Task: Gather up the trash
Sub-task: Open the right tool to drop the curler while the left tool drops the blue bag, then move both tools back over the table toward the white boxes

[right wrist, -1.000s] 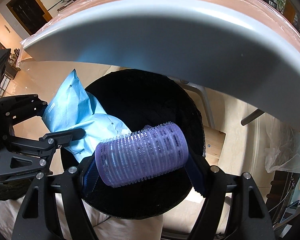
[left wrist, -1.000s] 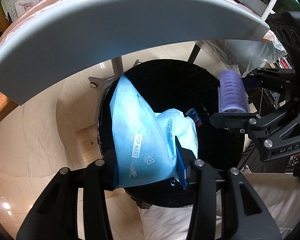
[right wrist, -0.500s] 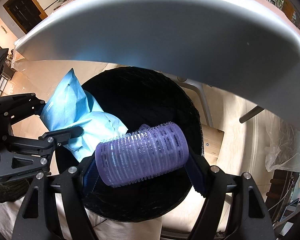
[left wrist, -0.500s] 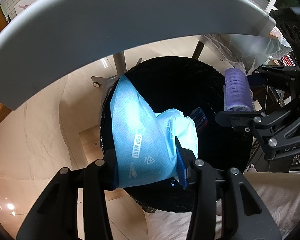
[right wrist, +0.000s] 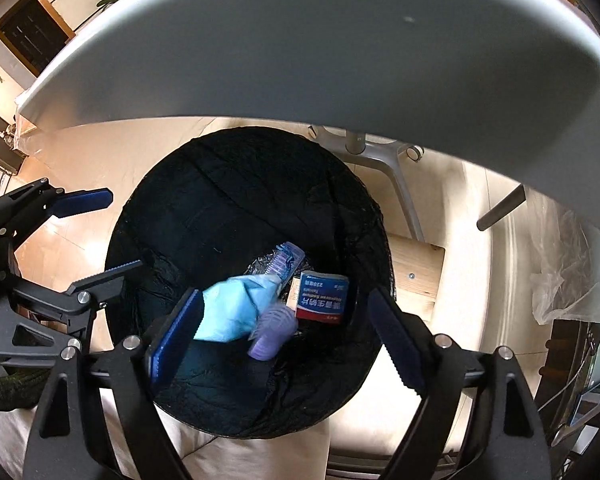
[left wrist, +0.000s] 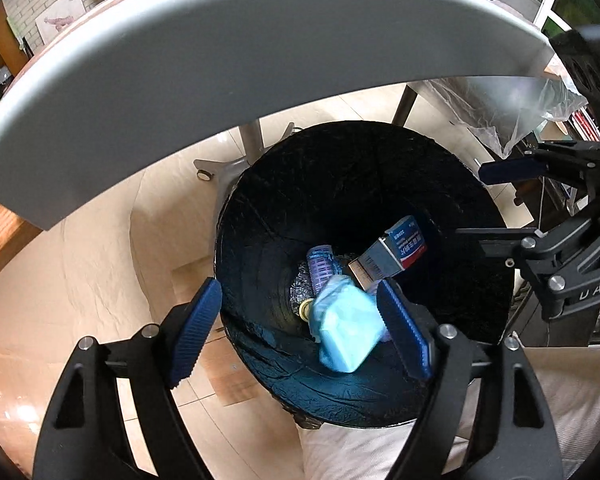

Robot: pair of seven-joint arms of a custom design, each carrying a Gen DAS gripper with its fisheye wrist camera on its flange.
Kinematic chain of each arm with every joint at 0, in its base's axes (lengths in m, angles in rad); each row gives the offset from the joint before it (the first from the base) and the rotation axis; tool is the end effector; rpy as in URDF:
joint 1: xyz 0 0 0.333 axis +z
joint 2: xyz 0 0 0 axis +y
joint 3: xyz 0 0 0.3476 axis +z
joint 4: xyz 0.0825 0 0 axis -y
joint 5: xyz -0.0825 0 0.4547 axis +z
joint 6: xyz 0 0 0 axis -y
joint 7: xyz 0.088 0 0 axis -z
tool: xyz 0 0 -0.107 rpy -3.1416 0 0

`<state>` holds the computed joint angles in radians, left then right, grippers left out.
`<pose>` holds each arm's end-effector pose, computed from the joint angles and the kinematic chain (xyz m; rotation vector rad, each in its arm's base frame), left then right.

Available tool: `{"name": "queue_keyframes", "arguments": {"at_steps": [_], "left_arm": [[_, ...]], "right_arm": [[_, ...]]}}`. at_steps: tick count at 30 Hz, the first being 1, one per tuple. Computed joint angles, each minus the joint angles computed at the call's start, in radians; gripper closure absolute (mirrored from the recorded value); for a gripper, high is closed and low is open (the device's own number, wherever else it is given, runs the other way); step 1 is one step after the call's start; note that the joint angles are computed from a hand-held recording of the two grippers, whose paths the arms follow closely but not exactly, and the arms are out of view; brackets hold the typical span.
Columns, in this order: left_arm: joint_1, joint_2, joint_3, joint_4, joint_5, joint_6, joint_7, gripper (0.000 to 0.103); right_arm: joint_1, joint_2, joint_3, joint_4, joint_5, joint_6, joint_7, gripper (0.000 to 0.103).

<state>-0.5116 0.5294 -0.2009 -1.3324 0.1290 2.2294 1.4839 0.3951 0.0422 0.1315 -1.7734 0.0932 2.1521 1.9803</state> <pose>0.6507 -0.5081 0.4781 -1.3195 2.6239 -0.5086 0.5837 0.3421 0.5751 -2.0508 1.8966 -0.0259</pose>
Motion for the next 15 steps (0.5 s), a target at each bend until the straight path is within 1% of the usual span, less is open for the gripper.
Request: {"name": "queue_keyframes", "arguments": {"at_steps": [5, 8, 10, 13, 15], "left_arm": [[0.007, -0.008, -0.002, -0.009, -0.011, 0.000, 0.000, 0.022], [0.007, -0.021, -0.004, -0.017, -0.011, 0.003, 0.000, 0.022], [0.018, -0.060, -0.012, -0.057, -0.025, 0.035, 0.004, 0.022], [0.039, -0.131, -0.027, -0.123, -0.057, 0.092, 0.018, 0.022], [0.064, -0.190, -0.046, -0.166, -0.103, 0.154, 0.046, 0.022]], "right_arm": [[-0.005, -0.001, -0.002, -0.006, 0.025, -0.012, -0.002, 0.016], [-0.010, -0.021, -0.005, -0.029, 0.055, -0.013, -0.030, 0.016], [-0.011, -0.054, -0.005, -0.045, 0.045, -0.005, -0.048, 0.016], [-0.007, -0.120, -0.006, -0.072, 0.011, 0.030, -0.059, 0.017], [-0.007, -0.169, -0.005, -0.078, -0.039, 0.062, -0.045, 0.016]]}}
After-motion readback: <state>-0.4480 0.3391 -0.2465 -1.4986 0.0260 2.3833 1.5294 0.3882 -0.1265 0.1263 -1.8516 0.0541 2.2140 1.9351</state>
